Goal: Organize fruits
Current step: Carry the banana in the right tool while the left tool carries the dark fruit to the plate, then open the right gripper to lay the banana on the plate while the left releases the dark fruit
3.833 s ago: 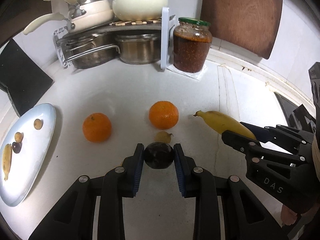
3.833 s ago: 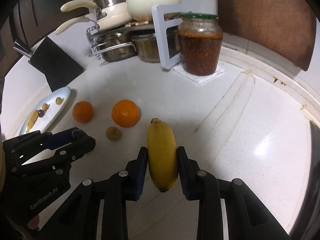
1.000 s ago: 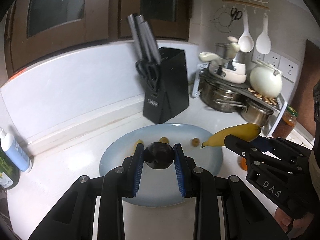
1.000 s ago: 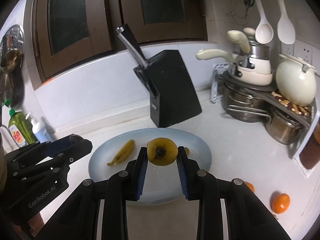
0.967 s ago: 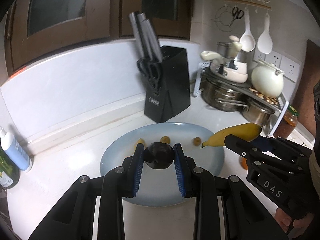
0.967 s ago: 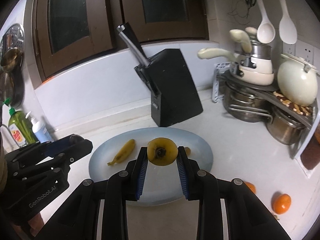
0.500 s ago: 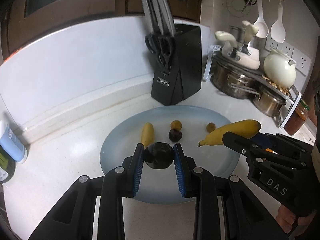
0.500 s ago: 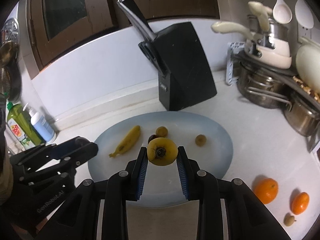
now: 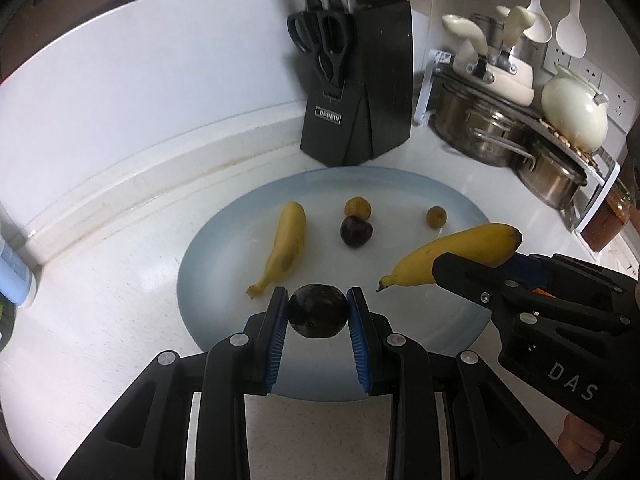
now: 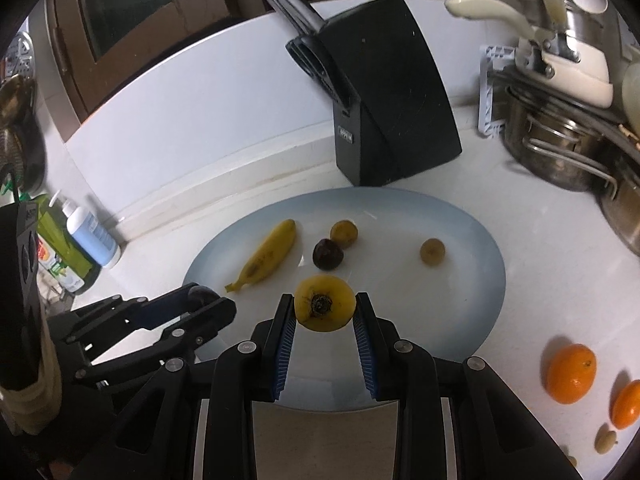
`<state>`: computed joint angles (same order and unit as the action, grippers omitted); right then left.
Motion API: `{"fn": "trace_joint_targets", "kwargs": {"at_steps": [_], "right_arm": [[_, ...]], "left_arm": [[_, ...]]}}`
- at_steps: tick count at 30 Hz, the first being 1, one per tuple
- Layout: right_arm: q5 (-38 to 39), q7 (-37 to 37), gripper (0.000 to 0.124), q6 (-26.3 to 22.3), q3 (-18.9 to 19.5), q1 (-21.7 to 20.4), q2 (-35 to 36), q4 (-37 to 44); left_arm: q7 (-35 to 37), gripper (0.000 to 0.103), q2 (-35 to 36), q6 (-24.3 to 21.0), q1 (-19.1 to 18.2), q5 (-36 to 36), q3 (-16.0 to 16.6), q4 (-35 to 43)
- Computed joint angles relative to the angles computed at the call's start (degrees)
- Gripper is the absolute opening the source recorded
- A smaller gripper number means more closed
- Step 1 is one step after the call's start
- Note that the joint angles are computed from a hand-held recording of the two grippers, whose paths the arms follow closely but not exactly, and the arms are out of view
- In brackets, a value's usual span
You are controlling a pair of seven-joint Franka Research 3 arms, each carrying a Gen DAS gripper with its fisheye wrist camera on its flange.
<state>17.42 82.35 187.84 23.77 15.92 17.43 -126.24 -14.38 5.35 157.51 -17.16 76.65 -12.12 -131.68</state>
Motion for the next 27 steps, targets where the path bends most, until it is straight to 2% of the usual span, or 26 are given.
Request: {"fn": "trace_joint_targets", "kwargs": {"at_steps": [5,9,13,15,17,20,21,22,25,27], "right_arm": [[0.96,-0.57,0.031,-2.90,0.06,-0.63,1.46,1.87],[2.69,-2.73,0.031,-2.96,2.10,-2.70,2.12,2.52],[4.12,-3.14,0.031,-3.45,0.35,-1.14,2.17,3.27],[4.33,-2.60,0.033,-3.84,-2.54,1.57,2.05,3.75],[3.99,-1.12,0.036,-4.49,-7.16,5.67,1.78,4.26],[3.27,1.06,0.047,-4.95,-12.23,10.08,1.60,4.64],[3.08,1.48,0.051,-4.93,-12.86,10.61,1.62,4.62],[2.81,2.09,0.052,-5.01,-13.81,11.39,1.61,4.66],[1.96,3.48,0.054,-5.29,-15.64,12.83,1.61,4.67],[0.60,5.61,0.062,-5.46,-19.28,15.98,1.60,4.73]], "left_arm": [[2.28,0.030,2.09,0.16,-0.14,-1.67,0.34,1.33],[3.40,0.030,3.21,0.84,-0.41,-2.25,0.82,2.22],[4.73,0.030,4.41,1.60,-0.62,-3.44,1.30,3.20],[5.41,0.030,4.97,1.92,-0.79,-4.14,1.57,3.72],[5.91,0.030,5.26,1.94,-1.00,-4.90,1.78,4.00],[6.07,0.030,5.37,2.46,-1.18,-5.43,2.17,4.06],[6.17,0.030,5.40,2.38,-1.30,-5.57,2.20,4.11],[6.24,0.031,5.45,2.22,-1.42,-5.71,2.22,4.22],[5.09,0.044,5.26,2.30,-1.63,-5.05,2.50,4.18],[4.57,0.045,4.98,1.94,-1.69,-4.86,2.51,4.09]]}}
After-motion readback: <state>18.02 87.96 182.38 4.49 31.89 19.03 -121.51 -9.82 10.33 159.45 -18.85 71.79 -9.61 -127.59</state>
